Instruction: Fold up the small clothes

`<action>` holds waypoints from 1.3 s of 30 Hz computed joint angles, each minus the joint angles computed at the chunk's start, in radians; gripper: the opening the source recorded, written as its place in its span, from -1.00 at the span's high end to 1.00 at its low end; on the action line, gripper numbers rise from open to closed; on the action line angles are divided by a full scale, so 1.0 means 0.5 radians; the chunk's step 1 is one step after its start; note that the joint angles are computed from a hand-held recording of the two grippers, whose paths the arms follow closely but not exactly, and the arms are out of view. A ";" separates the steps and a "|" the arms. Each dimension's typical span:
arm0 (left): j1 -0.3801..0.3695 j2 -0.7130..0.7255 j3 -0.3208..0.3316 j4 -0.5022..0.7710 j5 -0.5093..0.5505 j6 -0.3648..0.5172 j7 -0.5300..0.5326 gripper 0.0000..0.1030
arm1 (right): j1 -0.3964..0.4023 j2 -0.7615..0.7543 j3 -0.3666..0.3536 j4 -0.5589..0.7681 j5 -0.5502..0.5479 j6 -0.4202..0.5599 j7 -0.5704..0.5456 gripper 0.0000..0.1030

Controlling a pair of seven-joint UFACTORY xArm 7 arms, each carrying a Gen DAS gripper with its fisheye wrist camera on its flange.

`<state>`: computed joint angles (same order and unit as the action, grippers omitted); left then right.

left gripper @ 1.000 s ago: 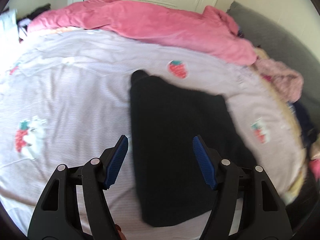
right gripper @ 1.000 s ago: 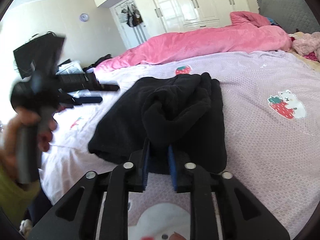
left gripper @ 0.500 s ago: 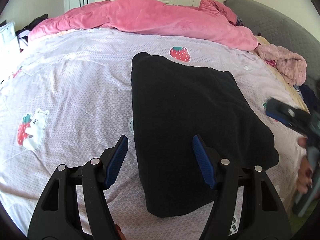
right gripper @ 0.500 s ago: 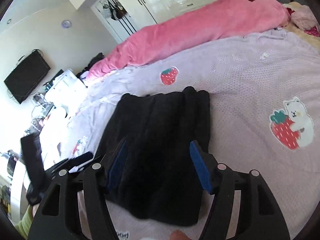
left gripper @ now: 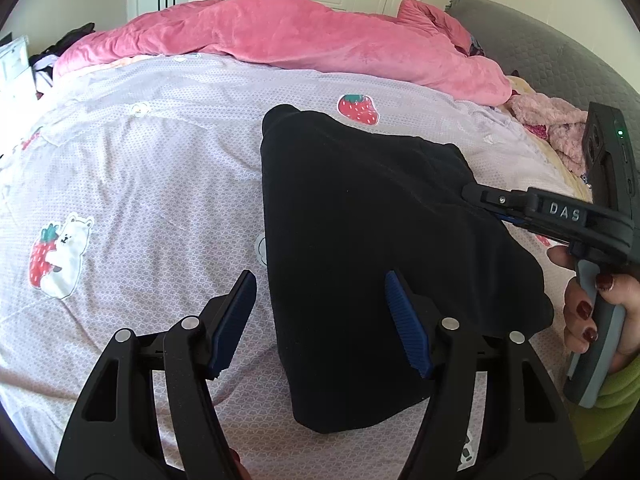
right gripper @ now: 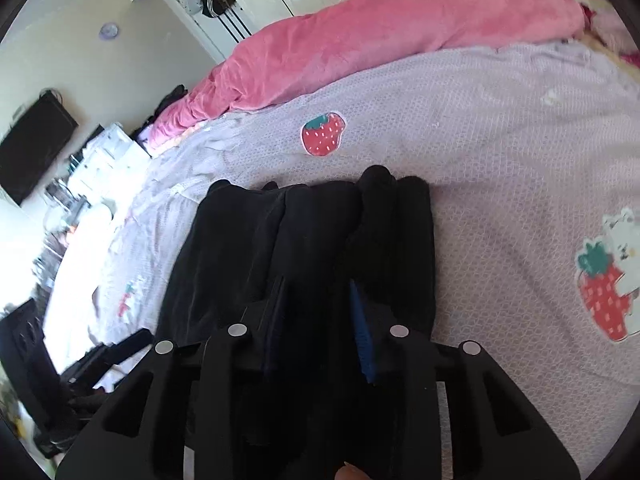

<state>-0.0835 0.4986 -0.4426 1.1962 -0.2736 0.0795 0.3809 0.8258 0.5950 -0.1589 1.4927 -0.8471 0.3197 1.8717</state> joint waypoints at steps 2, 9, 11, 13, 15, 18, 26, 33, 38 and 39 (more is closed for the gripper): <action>-0.007 -0.001 0.008 0.000 0.005 0.000 -0.006 -0.13 | 0.026 0.015 0.022 0.071 0.000 0.149 -0.095 0.42; 0.022 -0.001 -0.020 0.001 -0.011 0.011 0.003 -0.13 | -0.007 0.149 0.136 0.321 0.041 0.462 -0.432 0.73; 0.033 -0.008 -0.032 -0.007 -0.016 0.010 0.020 -0.13 | 0.013 0.147 0.121 0.321 0.029 0.495 -0.450 0.76; 0.077 -0.017 -0.079 -0.021 -0.039 0.015 0.057 -0.12 | 0.064 0.101 0.082 0.278 -0.047 0.518 -0.390 0.78; 0.116 -0.028 -0.121 -0.032 -0.072 0.032 0.093 -0.12 | 0.109 0.035 0.053 0.218 -0.168 0.540 -0.289 0.78; 0.212 -0.048 -0.238 -0.064 -0.155 0.049 0.202 -0.12 | 0.084 -0.069 0.093 0.100 -0.277 0.540 -0.188 0.78; 0.110 -0.064 -0.160 -0.064 -0.263 0.080 0.283 -0.13 | -0.038 -0.059 0.177 -0.021 -0.271 0.411 -0.022 0.55; 0.109 -0.056 -0.156 -0.052 -0.352 0.093 0.344 -0.14 | 0.069 -0.303 0.092 -0.314 -0.921 0.115 0.814 -0.12; 0.084 -0.080 -0.132 -0.077 -0.373 0.087 0.358 -0.14 | -0.065 -0.245 0.287 -0.263 -0.799 0.084 0.695 -0.36; 0.087 -0.084 -0.136 -0.084 -0.379 0.084 0.367 -0.14 | -0.088 -0.212 0.345 -0.228 -0.661 0.162 0.534 0.09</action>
